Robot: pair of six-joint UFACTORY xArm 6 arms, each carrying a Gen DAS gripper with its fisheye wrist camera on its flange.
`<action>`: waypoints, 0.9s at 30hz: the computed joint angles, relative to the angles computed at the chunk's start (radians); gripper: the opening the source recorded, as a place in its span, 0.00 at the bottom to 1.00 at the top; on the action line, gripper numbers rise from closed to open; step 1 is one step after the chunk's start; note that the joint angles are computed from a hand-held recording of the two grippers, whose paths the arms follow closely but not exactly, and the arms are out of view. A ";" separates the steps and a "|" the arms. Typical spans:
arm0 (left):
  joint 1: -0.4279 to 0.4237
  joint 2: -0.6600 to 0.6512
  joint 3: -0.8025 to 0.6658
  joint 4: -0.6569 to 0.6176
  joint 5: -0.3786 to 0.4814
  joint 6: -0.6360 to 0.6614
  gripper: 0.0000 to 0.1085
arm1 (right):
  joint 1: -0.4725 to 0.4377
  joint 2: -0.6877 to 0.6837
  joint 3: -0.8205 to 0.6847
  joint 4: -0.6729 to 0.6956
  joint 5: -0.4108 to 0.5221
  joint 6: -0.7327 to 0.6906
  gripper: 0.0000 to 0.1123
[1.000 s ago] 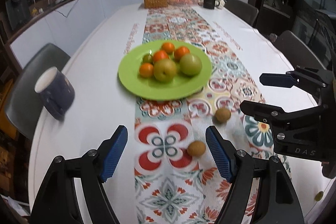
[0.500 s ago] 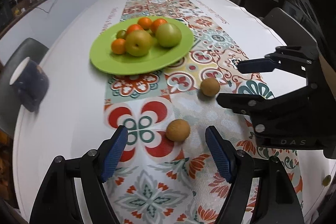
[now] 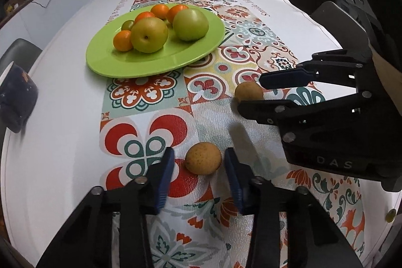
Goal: Organize fruits
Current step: 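Grasp a small brown round fruit with the left tool while the right tool grasps another, then carry both brown fruits onto the lime-green plate and open both tools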
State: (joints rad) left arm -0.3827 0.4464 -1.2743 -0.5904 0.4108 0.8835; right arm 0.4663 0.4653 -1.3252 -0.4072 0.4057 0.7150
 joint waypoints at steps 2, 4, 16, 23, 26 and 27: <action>0.001 -0.002 -0.001 -0.020 0.003 0.020 0.28 | 0.002 0.012 -0.016 0.006 0.008 -0.011 0.35; 0.003 -0.001 -0.006 -0.030 0.015 0.022 0.26 | 0.003 0.021 -0.027 0.012 0.013 -0.019 0.31; 0.008 -0.022 -0.002 -0.082 0.018 0.056 0.26 | 0.004 0.014 -0.020 -0.037 0.005 0.033 0.26; 0.007 -0.052 0.017 -0.120 0.013 0.092 0.26 | 0.007 -0.018 0.002 -0.082 0.001 0.084 0.26; 0.010 -0.071 0.031 -0.142 0.013 0.107 0.26 | 0.012 -0.033 0.010 -0.111 0.005 0.115 0.26; 0.011 -0.077 0.035 -0.147 0.012 0.111 0.26 | 0.015 -0.040 0.013 -0.126 0.006 0.131 0.26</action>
